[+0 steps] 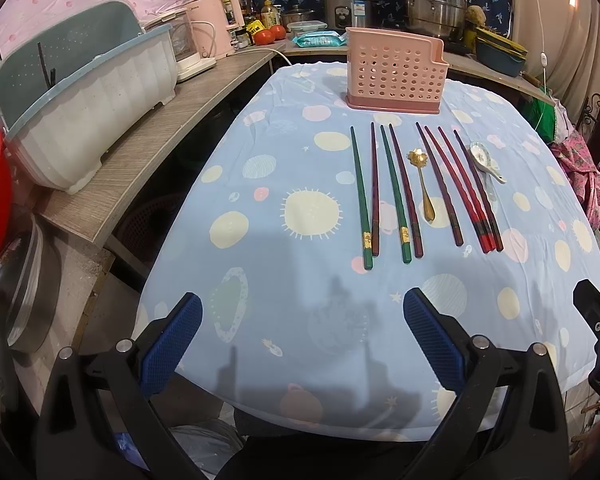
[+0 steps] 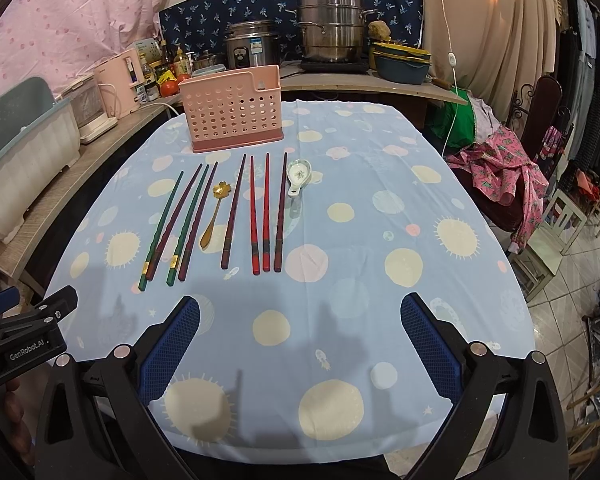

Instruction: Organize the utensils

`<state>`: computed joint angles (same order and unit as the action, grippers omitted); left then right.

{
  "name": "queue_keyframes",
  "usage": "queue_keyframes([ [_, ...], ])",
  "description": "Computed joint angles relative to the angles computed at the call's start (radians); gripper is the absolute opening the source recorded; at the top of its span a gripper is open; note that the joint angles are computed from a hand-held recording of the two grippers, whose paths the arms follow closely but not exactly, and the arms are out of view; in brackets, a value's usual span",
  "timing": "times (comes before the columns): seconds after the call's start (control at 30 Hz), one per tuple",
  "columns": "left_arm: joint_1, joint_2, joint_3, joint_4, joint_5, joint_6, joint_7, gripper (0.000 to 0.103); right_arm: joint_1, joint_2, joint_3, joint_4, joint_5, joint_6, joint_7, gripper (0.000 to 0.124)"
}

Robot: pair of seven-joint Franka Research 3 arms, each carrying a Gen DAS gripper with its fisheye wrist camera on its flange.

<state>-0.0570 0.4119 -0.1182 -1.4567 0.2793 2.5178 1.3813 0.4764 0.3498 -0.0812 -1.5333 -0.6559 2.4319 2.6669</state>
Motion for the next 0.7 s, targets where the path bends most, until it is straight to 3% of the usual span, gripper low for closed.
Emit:
queue_keyframes([
  [0.7, -0.001, -0.008, -0.001, -0.010, 0.000, 0.004, -0.005, 0.096, 0.000, -0.001, 0.000, -0.004, -0.001, 0.004, 0.004, 0.096],
])
